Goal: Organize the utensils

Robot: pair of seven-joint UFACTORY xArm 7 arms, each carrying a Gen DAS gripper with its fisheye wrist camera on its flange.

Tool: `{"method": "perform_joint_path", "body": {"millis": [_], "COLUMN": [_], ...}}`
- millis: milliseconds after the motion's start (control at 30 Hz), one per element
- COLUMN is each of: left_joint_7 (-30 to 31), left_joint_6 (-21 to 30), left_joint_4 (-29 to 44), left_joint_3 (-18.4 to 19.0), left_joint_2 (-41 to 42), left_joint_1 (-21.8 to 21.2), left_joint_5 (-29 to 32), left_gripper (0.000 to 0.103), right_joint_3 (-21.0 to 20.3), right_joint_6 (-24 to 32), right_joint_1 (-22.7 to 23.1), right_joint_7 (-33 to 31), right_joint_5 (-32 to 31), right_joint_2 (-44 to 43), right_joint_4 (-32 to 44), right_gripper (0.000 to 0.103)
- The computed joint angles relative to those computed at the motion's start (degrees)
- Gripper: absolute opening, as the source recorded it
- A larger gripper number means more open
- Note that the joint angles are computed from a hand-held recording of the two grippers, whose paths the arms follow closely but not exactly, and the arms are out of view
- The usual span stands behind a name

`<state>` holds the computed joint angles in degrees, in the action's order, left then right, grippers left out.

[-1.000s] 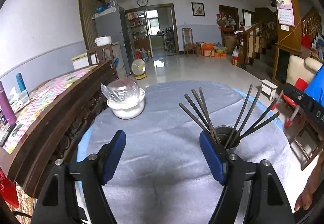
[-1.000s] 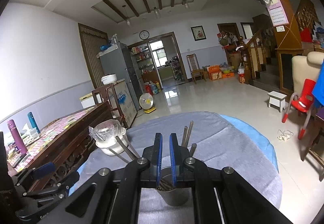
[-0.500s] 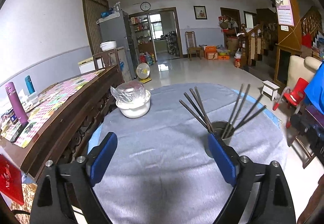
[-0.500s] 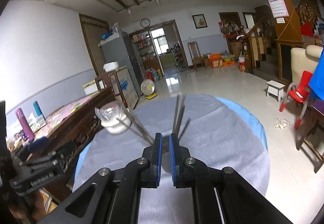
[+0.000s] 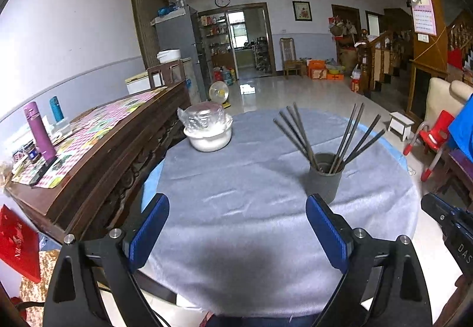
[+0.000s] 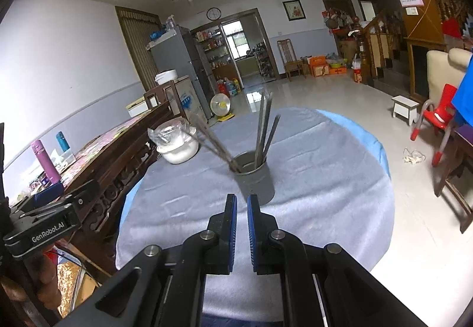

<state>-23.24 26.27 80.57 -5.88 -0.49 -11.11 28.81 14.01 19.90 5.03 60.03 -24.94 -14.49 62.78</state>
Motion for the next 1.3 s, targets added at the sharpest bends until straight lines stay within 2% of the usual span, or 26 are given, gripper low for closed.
{"method": "perform_joint_path", "body": {"millis": [100, 133, 200, 233, 267, 300, 367, 533, 867, 1300], "left_joint_7": [-2.0, -1.4, 0.6, 1.8, 2.3, 2.2, 0.9, 0.3, -1.0, -0.9], "left_joint_6": [-1.5, -2.1, -2.8, -3.1, -3.4, -3.7, -4.6, -5.4, -5.3, -4.7], "left_joint_4": [-3.2, -3.9, -4.8, -4.9, -5.0, -4.9, -5.2, -5.7, -5.5, -5.3], "left_joint_3": [-0.1, -0.2, -0.3, -0.3, -0.3, -0.4, -0.6, -0.9, -1.4, -1.4], "left_joint_2": [-2.5, -3.1, -3.9, -4.0, -4.2, -4.1, -4.3, -4.8, -4.8, -5.2], "left_joint_1": [0.5, 0.7, 1.0, 1.2, 1.4, 1.7, 2.4, 3.3, 3.8, 3.9], "left_joint_5": [3.2, 2.5, 0.3, -1.0, -1.9, -2.1, -1.6, -2.2, -0.1, -1.1], "left_gripper": [0.094, 0.094, 0.094, 0.094, 0.094, 0.094, 0.094, 0.094, 0.094, 0.094], "right_joint_3": [1.9, 2.2, 2.4, 2.0, 2.9, 4.5, 6.6, 6.8, 3.5, 3.2], "right_joint_6": [1.6, 2.4, 3.1, 1.8, 0.1, -0.6, 1.4, 7.4, 12.0, 13.1], "right_joint_1": [-1.1, -1.3, -1.2, -1.1, -2.3, -4.3, -6.2, -4.6, -0.2, 0.5], "right_joint_7": [3.0, 3.5, 4.5, 5.0, 7.9, 11.5, 14.1, 15.0, 14.7, 14.4], "right_joint_5": [-2.9, -3.7, -4.6, -4.7, -6.8, -10.0, -14.1, -18.9, -19.4, -17.0], "right_joint_2": [-1.1, -1.0, -1.1, -1.2, -1.9, -2.8, -2.6, -1.2, -1.3, -2.0], "right_joint_4": [-0.5, -0.1, 0.0, -0.4, -1.3, -1.8, -0.3, 2.9, 4.3, 4.0], "right_gripper": [0.010, 0.015, 0.054, 0.089, 0.091, 0.091, 0.091, 0.091, 0.091, 0.091]}}
